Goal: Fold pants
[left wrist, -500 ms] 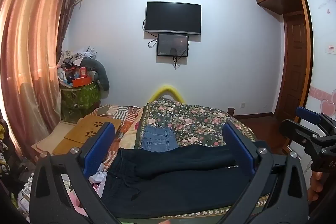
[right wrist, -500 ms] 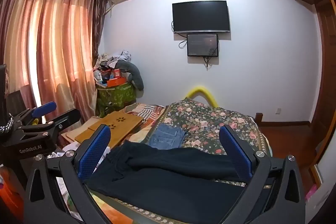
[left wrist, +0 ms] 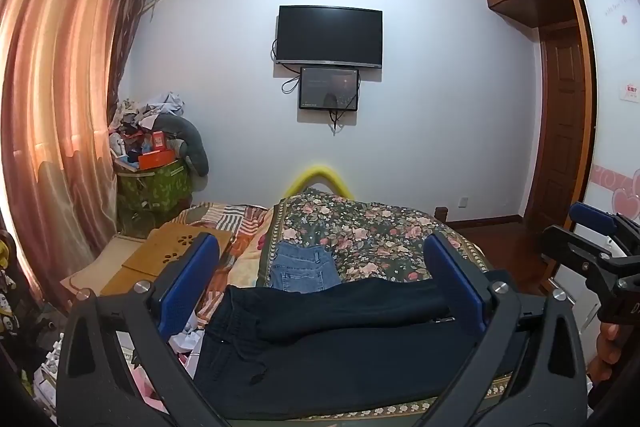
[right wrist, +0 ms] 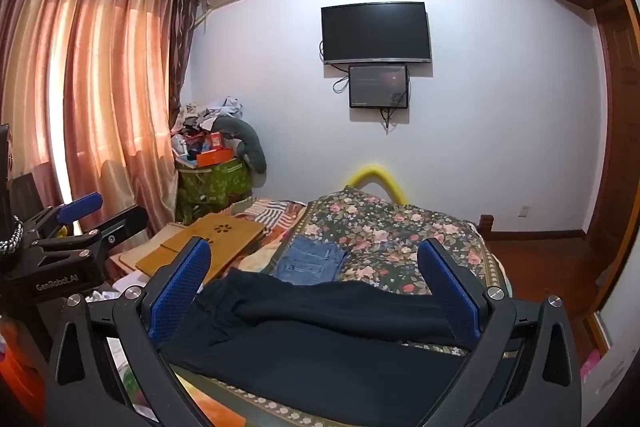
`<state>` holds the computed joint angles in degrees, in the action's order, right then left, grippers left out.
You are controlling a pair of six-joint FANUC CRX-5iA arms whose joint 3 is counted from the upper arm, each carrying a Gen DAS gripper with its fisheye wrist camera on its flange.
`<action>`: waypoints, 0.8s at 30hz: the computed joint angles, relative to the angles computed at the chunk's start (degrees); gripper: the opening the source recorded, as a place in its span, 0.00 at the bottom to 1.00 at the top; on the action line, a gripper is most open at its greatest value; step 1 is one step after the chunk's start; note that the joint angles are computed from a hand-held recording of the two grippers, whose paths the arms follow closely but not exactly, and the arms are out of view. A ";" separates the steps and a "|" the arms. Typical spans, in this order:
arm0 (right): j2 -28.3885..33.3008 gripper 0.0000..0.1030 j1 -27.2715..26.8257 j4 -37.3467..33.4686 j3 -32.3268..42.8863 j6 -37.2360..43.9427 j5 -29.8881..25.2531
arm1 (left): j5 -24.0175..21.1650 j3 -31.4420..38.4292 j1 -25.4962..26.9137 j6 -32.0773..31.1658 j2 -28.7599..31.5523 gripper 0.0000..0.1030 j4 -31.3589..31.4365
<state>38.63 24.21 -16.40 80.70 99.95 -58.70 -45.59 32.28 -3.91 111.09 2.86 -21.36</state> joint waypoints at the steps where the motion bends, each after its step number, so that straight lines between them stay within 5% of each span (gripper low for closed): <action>1: -0.02 1.00 0.00 0.06 -0.04 -0.06 0.01 | 0.15 -0.05 -0.07 0.11 0.04 1.00 -0.21; 24: -2.66 1.00 0.36 0.12 -5.29 0.60 3.05 | 0.07 0.50 -0.38 0.10 -0.19 1.00 -0.63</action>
